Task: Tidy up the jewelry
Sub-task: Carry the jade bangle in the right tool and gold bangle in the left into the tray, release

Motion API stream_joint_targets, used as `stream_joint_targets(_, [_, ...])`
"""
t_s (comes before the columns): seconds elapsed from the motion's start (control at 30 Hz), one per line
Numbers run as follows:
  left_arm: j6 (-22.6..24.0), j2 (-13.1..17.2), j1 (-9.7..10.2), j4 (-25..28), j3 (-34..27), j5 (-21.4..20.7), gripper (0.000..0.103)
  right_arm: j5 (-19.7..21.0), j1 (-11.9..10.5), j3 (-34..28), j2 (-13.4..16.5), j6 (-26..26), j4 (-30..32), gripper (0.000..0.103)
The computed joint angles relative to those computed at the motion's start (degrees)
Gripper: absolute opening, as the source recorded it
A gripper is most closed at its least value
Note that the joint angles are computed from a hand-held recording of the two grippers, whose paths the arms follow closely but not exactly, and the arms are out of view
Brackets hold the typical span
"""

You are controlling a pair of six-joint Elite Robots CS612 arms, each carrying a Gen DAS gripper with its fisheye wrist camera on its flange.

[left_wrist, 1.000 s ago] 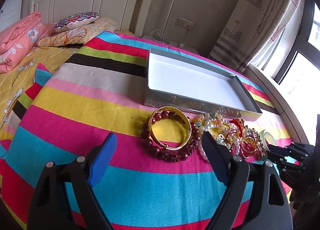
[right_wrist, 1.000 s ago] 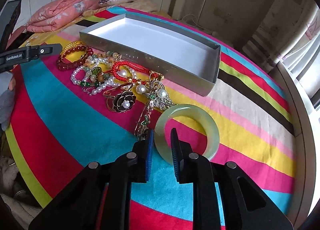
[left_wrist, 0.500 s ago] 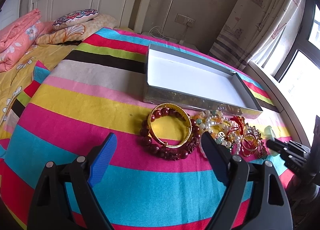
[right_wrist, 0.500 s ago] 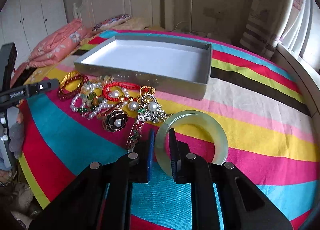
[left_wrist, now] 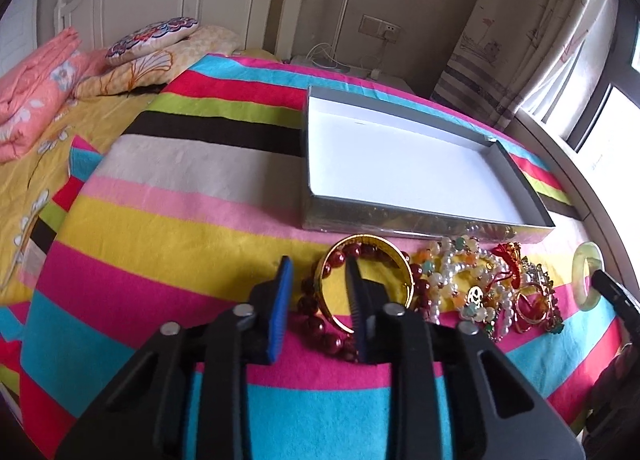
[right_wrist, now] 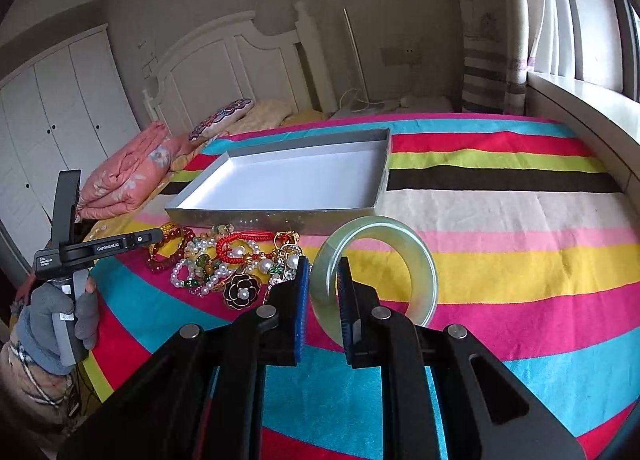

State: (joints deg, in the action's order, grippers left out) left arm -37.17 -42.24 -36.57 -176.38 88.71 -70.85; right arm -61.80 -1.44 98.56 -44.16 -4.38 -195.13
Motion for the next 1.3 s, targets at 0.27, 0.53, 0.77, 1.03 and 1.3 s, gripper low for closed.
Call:
stream_joint_targets(0.27, [3.44,-0.18,-0.92,-2.68,0.74,2.49,0.005,0.52,-0.35,0.44,0.22,1.22,-2.80,0.015])
stream_joint_targets(0.53, [2.39,-0.95,-0.48,-6.02,1.01,0.05,0.005,-1.32,0.50,0.27,0.22,-0.39,-3.77,0.015])
stream_joint_targets(0.77, [1.99,-0.06,0.18,-4.23,-2.81,-1.40,0.005,-5.07,2.24,-2.07,-0.05,-5.36,-2.89,0.015])
stream_joint_targets(1.03, [-0.29,2.83,1.76,2.18,-10.37,-3.99,0.006,-8.85,5.11,-9.99,2.12,-13.07,5.53,0.015])
stream_joint_targets(1.3, [-2.54,6.55,3.52,10.83,-18.89,-6.02,0.006,-13.68,7.94,-20.66,6.21,-16.65,19.34,0.015])
